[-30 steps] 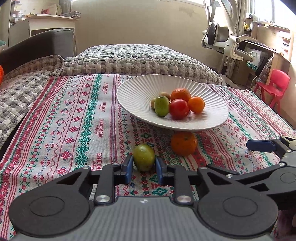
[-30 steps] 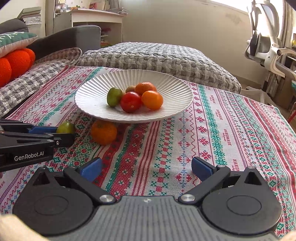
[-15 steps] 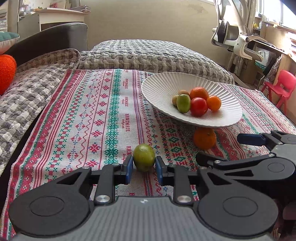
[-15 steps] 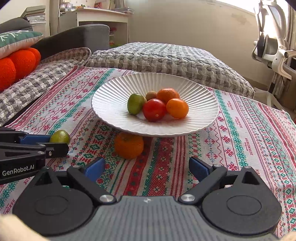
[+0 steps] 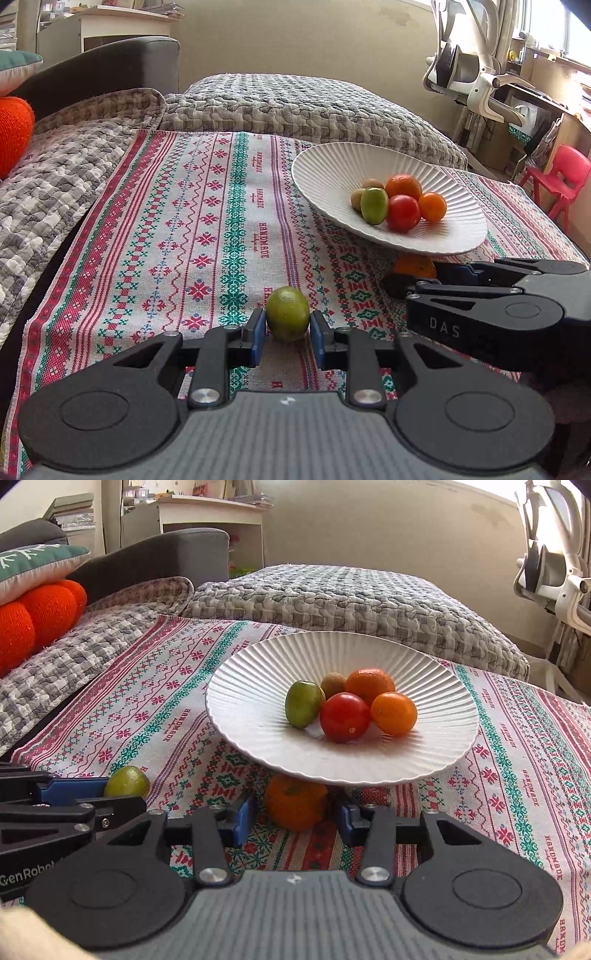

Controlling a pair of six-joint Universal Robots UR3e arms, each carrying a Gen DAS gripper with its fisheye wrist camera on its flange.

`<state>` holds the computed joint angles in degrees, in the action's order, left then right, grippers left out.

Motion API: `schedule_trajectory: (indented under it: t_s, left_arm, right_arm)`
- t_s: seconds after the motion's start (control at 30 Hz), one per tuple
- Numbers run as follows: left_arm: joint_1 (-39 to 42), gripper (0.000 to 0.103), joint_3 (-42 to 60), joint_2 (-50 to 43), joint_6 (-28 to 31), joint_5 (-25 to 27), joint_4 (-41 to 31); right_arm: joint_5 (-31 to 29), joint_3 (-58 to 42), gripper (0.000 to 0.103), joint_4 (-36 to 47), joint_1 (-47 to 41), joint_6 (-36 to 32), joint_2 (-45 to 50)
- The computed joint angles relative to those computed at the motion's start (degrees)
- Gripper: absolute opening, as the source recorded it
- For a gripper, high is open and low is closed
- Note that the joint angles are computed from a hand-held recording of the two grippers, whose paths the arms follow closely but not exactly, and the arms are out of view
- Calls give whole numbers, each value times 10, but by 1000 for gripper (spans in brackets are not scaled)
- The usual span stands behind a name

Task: Organize fruits
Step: 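Grasp the second green lime with the left tool while the right tool grasps the tangerine, then carry lime and tangerine onto the white plate while both tools open to release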

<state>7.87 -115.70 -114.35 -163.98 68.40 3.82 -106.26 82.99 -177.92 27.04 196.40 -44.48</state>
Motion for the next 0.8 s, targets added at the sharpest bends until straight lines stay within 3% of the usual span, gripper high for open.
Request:
schedule_trajectory:
  t_s: [0.4, 0.8]
  left_arm:
    - [3, 14, -6, 12, 0, -6, -12]
    - [2, 14, -12, 40, 0, -39, -33]
  right_arm:
    - [35, 40, 31, 0, -14, 6, -36]
    - [76, 146, 31, -26, -30, -10, -121]
